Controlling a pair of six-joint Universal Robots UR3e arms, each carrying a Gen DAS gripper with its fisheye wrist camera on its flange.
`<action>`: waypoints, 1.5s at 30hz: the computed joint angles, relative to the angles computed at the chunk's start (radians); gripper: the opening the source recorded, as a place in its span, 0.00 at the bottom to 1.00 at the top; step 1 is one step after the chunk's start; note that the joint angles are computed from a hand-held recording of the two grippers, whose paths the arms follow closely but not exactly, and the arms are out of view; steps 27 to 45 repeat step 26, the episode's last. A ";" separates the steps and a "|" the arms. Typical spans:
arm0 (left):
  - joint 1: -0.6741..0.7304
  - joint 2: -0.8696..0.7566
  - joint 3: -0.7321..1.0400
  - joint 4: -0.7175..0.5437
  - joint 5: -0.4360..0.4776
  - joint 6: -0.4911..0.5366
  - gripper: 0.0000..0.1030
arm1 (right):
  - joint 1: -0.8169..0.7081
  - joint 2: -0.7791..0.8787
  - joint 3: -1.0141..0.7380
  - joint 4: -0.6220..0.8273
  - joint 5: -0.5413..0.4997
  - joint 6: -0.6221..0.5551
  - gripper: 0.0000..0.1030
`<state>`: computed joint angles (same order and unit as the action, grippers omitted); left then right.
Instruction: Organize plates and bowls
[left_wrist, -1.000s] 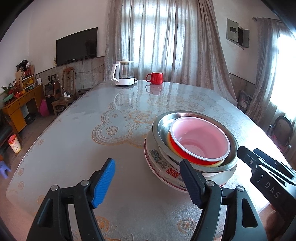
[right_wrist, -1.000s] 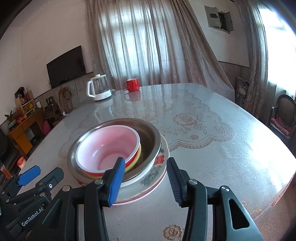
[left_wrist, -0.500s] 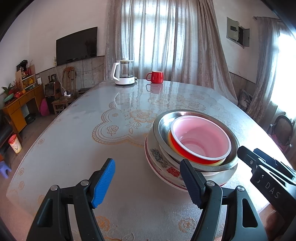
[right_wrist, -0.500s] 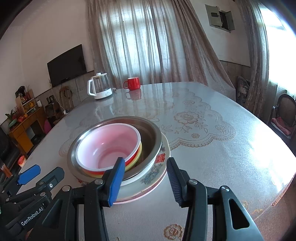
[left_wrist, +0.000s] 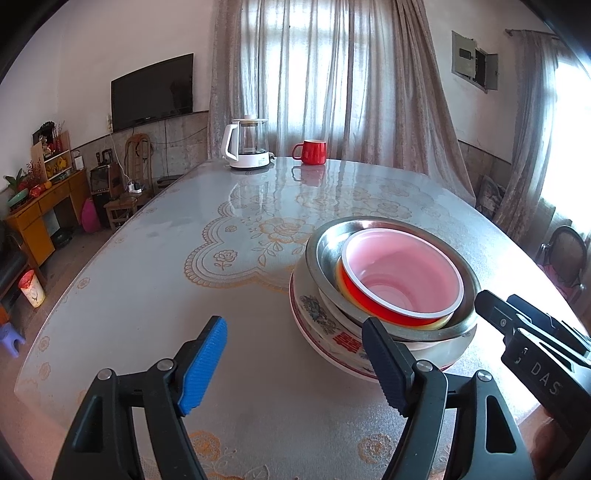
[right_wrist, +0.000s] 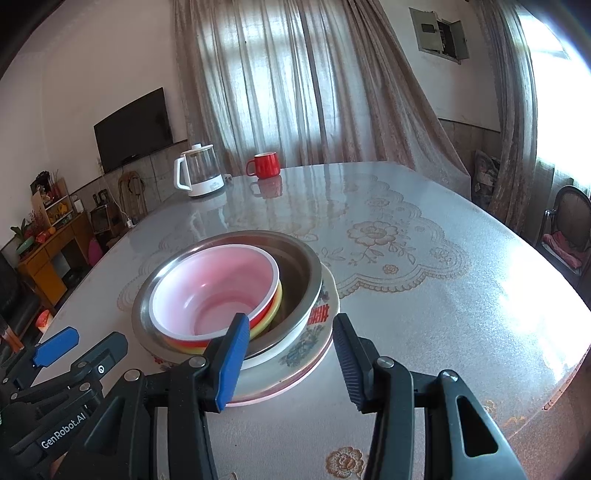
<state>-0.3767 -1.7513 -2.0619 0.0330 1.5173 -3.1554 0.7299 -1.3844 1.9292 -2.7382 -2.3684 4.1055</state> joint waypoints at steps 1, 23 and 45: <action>0.000 0.000 0.001 0.000 0.000 0.000 0.74 | -0.001 0.000 0.001 -0.001 0.001 0.001 0.46; 0.005 -0.025 0.021 0.023 -0.012 -0.008 0.76 | -0.026 -0.018 0.034 -0.029 0.018 -0.012 0.46; 0.027 -0.028 0.040 0.000 -0.034 -0.012 0.76 | -0.057 -0.050 0.076 -0.058 0.039 -0.027 0.46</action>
